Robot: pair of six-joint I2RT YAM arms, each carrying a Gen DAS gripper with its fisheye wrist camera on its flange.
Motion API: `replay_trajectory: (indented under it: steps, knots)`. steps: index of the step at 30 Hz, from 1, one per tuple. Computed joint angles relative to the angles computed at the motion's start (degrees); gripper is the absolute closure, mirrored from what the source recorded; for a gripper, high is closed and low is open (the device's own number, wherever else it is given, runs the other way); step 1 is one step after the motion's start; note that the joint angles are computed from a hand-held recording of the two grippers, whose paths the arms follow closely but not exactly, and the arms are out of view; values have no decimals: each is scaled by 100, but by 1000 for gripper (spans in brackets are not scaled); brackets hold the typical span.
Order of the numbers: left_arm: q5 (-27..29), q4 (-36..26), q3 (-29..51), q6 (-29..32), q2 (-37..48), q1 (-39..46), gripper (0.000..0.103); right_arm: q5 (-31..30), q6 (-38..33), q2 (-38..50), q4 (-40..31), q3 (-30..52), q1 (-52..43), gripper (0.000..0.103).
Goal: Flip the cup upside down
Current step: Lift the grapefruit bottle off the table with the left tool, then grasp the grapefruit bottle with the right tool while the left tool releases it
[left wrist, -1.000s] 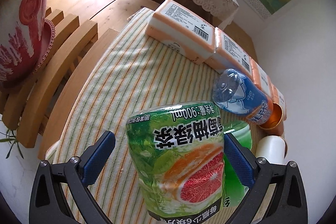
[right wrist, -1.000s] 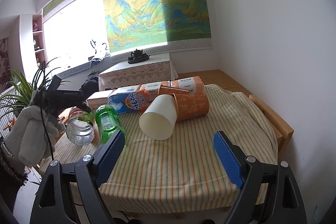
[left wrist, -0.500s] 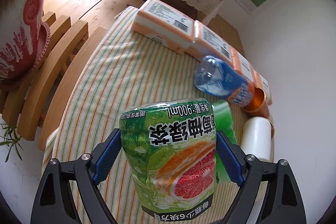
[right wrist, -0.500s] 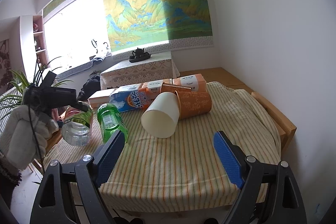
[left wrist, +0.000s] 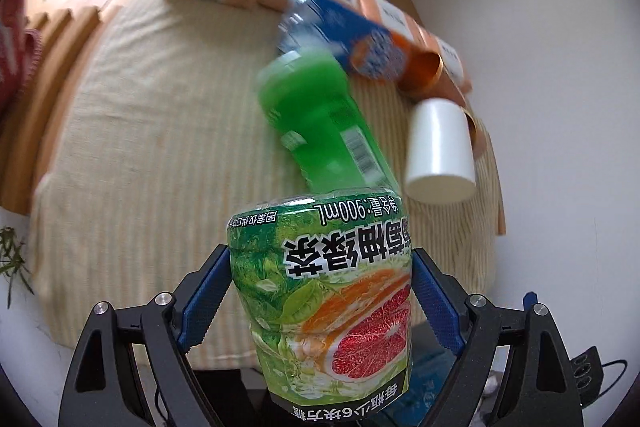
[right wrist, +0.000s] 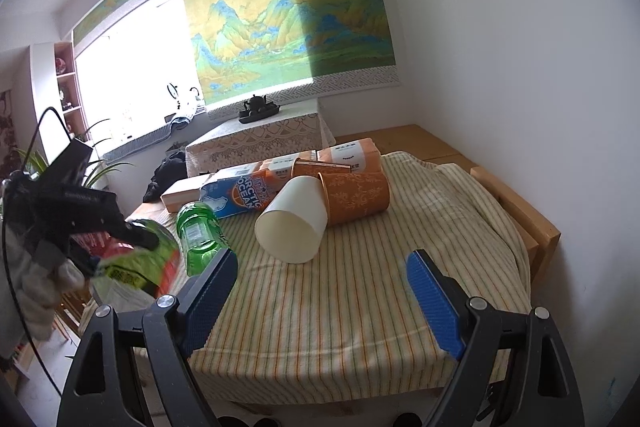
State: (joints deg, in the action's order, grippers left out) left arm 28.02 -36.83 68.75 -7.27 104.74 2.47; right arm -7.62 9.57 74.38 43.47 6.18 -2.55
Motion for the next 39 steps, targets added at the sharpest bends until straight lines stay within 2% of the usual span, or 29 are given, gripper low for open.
replay_trajectory:
  steps: [5,10,12,14,17,22,26,29,31,33,39]
  knots:
    - [-15,132,313,-245,399,-304,14,-90,-62,-149,-105,-42,-153,19]
    - [16,91,609,-152,747,-470,13,-300,-190,-156,-422,124,-281,19]
    - [-128,196,618,-160,764,-514,13,-458,-272,-116,-666,301,-305,19]
    - [-68,173,655,-111,781,-512,10,-778,-357,10,-1136,635,-369,12]
    - [25,82,534,119,545,-349,7,-1294,-415,247,-1813,1189,-463,10]
    - [10,262,-24,471,-187,-73,7,-1962,-643,747,-2989,2202,-326,10]
    - [-91,542,-687,771,-865,200,7,-2267,-851,1414,-4119,3248,-96,10]
    - [-100,892,-1491,733,-1608,384,7,-1993,-1008,1943,-4877,4093,278,10]
    - [-92,1139,-1820,685,-1790,500,7,-1843,-1083,2279,-5313,4617,475,10]
    - [-115,1211,-2161,884,-2069,716,7,-1823,-1169,2609,-5835,5150,577,10]
    - [-180,1811,-3021,959,-2621,1169,7,-1436,-1257,3362,-6751,6225,1045,10]
